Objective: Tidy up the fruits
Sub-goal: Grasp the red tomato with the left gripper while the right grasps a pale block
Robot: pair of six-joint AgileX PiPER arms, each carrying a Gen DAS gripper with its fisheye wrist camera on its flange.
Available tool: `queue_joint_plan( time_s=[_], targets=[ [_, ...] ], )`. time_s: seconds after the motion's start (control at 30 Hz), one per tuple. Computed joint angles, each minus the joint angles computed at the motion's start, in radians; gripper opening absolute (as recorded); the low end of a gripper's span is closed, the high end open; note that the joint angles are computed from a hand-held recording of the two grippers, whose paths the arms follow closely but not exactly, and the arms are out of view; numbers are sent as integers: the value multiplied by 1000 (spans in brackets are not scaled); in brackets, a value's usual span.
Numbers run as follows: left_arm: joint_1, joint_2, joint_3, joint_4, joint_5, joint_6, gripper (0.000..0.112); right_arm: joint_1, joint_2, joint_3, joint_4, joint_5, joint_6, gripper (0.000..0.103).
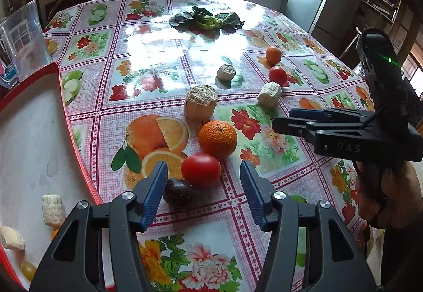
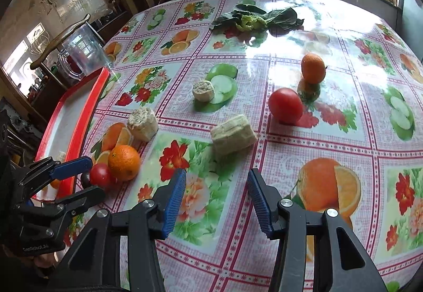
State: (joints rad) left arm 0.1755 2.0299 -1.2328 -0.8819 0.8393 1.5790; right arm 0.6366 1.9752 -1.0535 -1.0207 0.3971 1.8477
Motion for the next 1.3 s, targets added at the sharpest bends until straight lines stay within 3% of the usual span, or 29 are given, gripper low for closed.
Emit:
queue_joint_plan(
  time_s=[0.1, 0.27, 0.33, 0.4, 0.47, 0.53, 0.6, 0.67, 0.7, 0.73, 0.77, 0.87, 1.03, 1.1, 1.3],
  targets=[
    [-20, 9, 0, 0, -47, 9, 55, -27, 28, -49, 46, 7, -86, 51],
    [-38, 26, 3, -13, -103, 38, 53, -15, 83, -140, 94, 113, -201, 49],
    [-40, 30, 2, -20, -114, 49, 52, -1, 89, -145, 77, 142, -193, 29],
    [-37, 29, 0, -25, -108, 50, 50, -2, 66, -103, 36, 102, -130, 19],
    [-32, 25, 2, -31, -97, 56, 49, 1, 33, -48, -33, 52, -28, 13],
    [-20, 19, 4, -42, -72, 61, 47, 23, 7, -15, -81, 64, 44, 11],
    [-4, 13, 6, -53, -35, 72, 45, 36, -14, 10, -113, 63, 98, 13],
    [3, 2, 15, -55, -17, 75, 43, 23, -12, 10, -70, 42, 68, 30],
    [7, -5, 22, -60, -13, 81, 42, 15, -7, 10, -64, 34, 73, 46],
    [13, -9, 24, -61, 0, 85, 37, 10, -1, 9, -76, 35, 95, 47],
    [20, -13, 25, -60, 17, 87, 27, 7, 6, 5, -86, 41, 107, 47],
    [38, -27, 37, -65, 22, 97, 27, -13, 21, -18, -93, 40, 109, 50],
    [61, -12, 12, -52, 59, 69, 27, -39, 82, -123, -7, 78, -27, 54],
    [57, -6, -2, -35, 71, 42, 27, -32, 102, -160, 36, 121, -95, 41],
    [21, 2, 4, -22, 17, 29, 39, 8, 64, -89, -54, 109, 21, 41]
  ],
)
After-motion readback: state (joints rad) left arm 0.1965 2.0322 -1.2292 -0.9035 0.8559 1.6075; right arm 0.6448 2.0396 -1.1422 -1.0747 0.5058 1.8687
